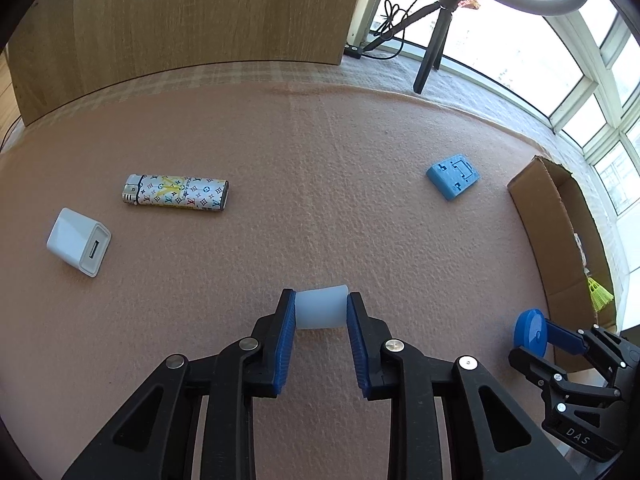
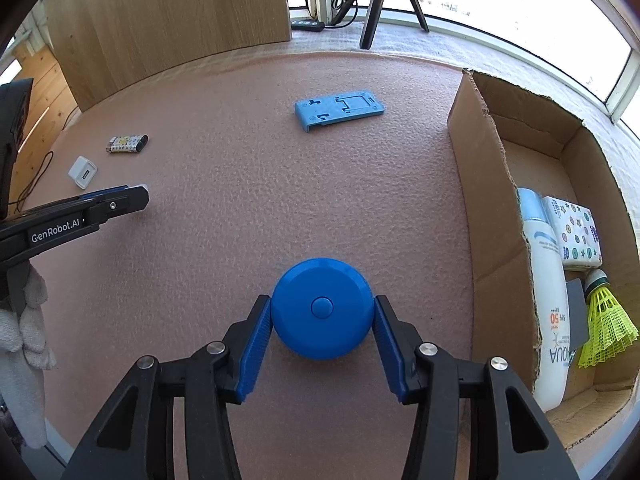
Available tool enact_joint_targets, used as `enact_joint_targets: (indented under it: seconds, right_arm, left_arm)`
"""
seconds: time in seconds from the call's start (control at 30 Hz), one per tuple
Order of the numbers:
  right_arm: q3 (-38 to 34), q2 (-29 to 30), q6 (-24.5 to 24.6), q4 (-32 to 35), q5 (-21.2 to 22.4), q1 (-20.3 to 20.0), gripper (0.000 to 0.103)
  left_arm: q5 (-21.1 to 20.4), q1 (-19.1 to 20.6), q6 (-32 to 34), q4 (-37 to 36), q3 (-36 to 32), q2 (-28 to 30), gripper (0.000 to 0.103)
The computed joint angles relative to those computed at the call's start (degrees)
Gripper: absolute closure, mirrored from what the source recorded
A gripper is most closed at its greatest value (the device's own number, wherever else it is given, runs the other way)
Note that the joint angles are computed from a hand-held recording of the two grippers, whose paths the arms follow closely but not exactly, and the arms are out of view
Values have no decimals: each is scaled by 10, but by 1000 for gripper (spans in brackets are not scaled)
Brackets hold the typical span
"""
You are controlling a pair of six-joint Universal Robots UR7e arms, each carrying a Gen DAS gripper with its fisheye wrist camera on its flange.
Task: Organize objects
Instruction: 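Close the right tool on the blue tape measure while the left tool closes on the white block, then carry both items over the box and open both tools to drop them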
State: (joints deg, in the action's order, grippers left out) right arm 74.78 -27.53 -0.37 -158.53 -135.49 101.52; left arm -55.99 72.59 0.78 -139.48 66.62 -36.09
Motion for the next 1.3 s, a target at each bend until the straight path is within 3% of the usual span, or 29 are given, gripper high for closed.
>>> enact_joint_targets:
  seconds: [0.37, 0.7, 1.1, 1.3]
  right_arm:
    - [10, -34, -43, -53, 12, 6, 57]
    - [25, -82, -77, -89, 1, -3, 57]
    - [19, -120, -116, -110, -14, -39, 57]
    - [1, -126, -120, -88, -4, -61, 57]
  left_arm:
    - [-32, -31, 28, -18, -13, 7, 76]
    - [-61, -70, 56, -6, -93, 70, 76]
    - [-88, -104, 78, 87, -309, 219, 76]
    - [-92, -112, 75, 173, -472, 317, 76]
